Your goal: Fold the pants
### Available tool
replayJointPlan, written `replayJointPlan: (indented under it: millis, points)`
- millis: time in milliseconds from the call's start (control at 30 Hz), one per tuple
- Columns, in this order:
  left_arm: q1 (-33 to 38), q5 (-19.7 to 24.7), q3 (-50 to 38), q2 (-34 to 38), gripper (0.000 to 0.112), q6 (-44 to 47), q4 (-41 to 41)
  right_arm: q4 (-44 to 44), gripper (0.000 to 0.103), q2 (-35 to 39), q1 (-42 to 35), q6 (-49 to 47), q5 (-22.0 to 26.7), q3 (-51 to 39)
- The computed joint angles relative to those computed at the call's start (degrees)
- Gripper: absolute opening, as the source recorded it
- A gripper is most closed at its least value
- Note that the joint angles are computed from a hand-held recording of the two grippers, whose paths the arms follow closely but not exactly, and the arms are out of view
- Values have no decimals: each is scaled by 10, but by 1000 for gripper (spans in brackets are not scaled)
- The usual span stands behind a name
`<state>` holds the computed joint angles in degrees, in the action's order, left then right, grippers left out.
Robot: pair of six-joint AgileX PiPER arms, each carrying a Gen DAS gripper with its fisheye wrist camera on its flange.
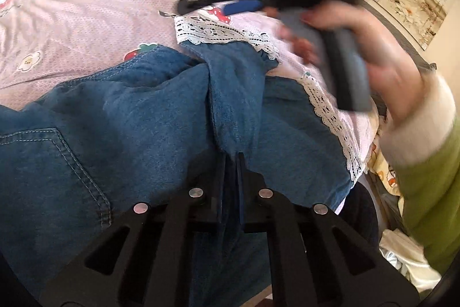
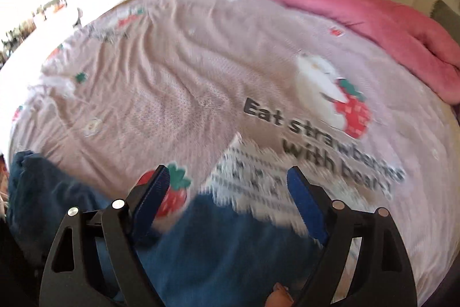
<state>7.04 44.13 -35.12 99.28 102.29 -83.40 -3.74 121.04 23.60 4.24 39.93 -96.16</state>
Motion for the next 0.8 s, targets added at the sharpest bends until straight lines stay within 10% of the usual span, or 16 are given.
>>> replayJointPlan:
  millis: [200,267,300,800]
  points:
    - [-10,4,0,3,2,9,-6,-44,62,144,11,-13,168,-235]
    - [-13,4,1,6,2,16,-12,-31,15,187,9,-39,231,-306]
    - [-13,3,1,5,2,15,-12,-25,12,191,7,-51,240,-311]
    - [22,19,15,-31,1,37,-11,324,7,-289,-181,-268,-100,313]
